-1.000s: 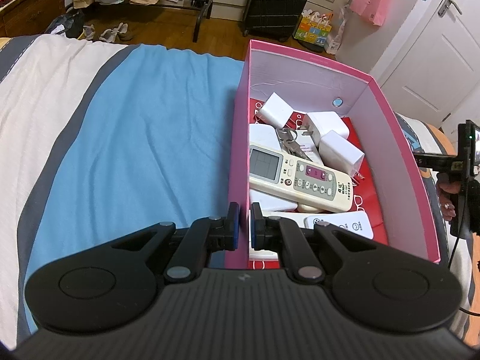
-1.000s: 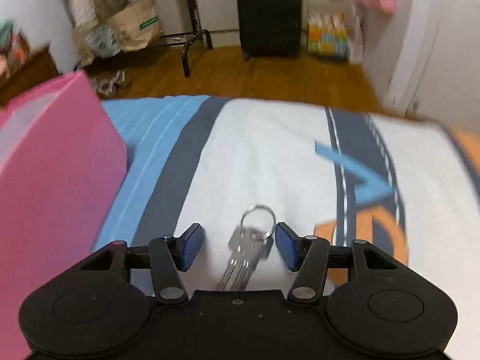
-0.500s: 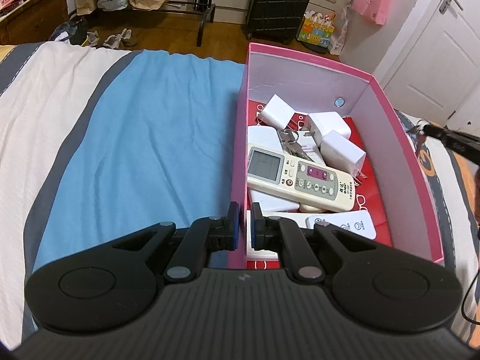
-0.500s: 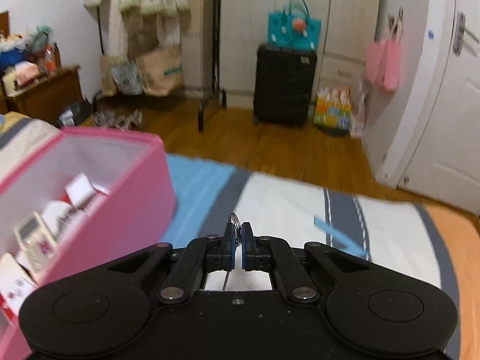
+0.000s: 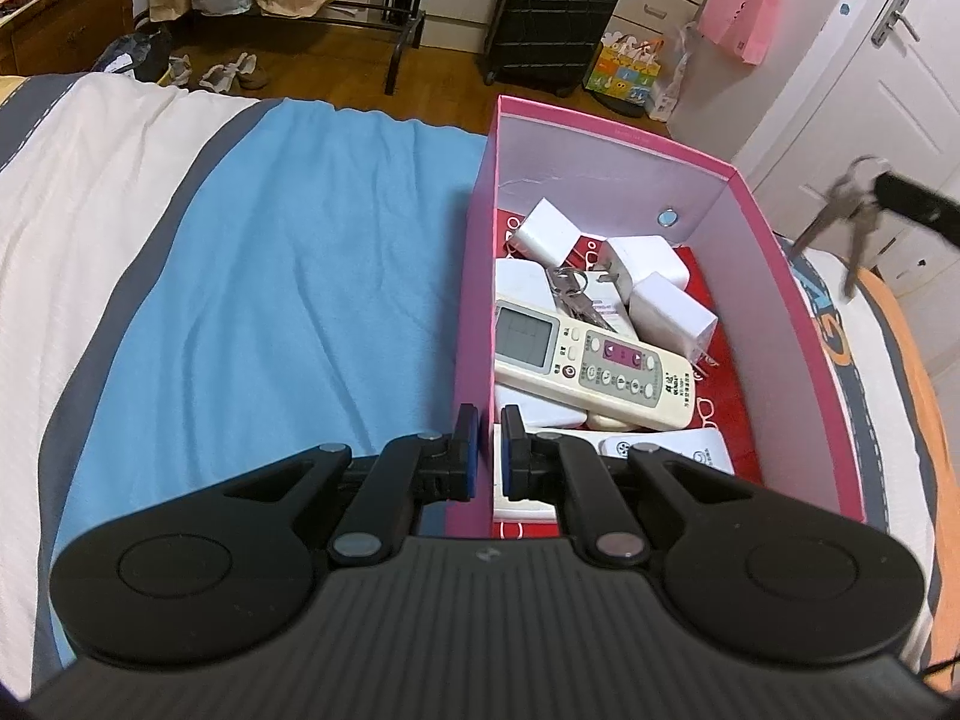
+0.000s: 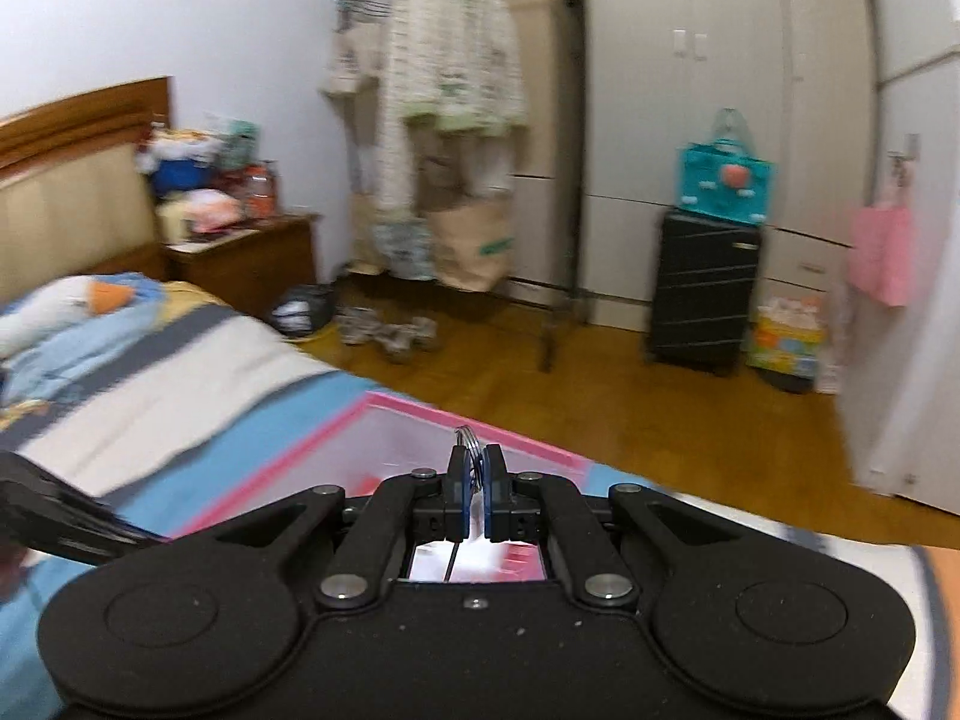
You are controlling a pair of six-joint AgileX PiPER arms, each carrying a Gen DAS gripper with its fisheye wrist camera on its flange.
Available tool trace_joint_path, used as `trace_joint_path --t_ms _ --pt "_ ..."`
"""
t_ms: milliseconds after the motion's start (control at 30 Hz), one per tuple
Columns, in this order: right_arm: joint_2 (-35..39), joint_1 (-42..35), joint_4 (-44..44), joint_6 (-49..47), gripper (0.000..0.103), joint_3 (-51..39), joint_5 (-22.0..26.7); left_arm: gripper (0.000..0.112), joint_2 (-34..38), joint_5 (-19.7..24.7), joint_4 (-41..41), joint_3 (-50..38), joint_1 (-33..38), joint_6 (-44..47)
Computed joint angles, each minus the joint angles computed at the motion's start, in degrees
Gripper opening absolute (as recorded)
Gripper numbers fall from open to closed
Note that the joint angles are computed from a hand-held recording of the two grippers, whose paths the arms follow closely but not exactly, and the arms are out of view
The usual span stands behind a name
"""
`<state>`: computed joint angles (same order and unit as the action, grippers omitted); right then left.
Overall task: Organize rigid objects
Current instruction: 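Carry the keys with the right gripper into the box and release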
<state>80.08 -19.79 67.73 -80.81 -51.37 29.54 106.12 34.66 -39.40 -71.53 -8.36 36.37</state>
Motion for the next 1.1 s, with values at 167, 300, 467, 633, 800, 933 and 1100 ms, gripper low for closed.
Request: trace_joint_path --t_ms 167,300,467,633,800,933,1100 --pt "6.35 5.88 -5.97 7.24 0.005 -3.19 3.6 0.006 -0.37 1.02 -3.19 0.43 1.27 2.93" --pt "12.86 8.95 -12.64 16.0 0.005 -8.51 7.08 0.006 -0.66 0.97 -4.14 0.86 1.57 4.19" --pt "19.48 9.68 -16.78 25.36 0.005 -13.14 10.85 0.006 -0.56 0.68 -3.77 0.73 1.29 3.93" --pt "22.3 10.98 -25.19 34.19 0.013 -14.78 8.87 0.006 -0.11 0.89 -3.81 0.31 1.29 3.79" --pt "20.57 8.42 -21.95 32.53 0.02 -11.98 8.63 0.006 0.06 0.58 -3.31 0.34 0.99 3.31" --pt "17.42 7.36 -21.59 30.01 0.023 -10.0 8.35 0.006 0.16 0.78 -3.18 0.18 0.99 3.01" --pt "14.38 5.52 -19.28 26.82 0.024 -8.43 9.52 0.006 0.24 0.37 -2.23 0.08 0.65 2.14"
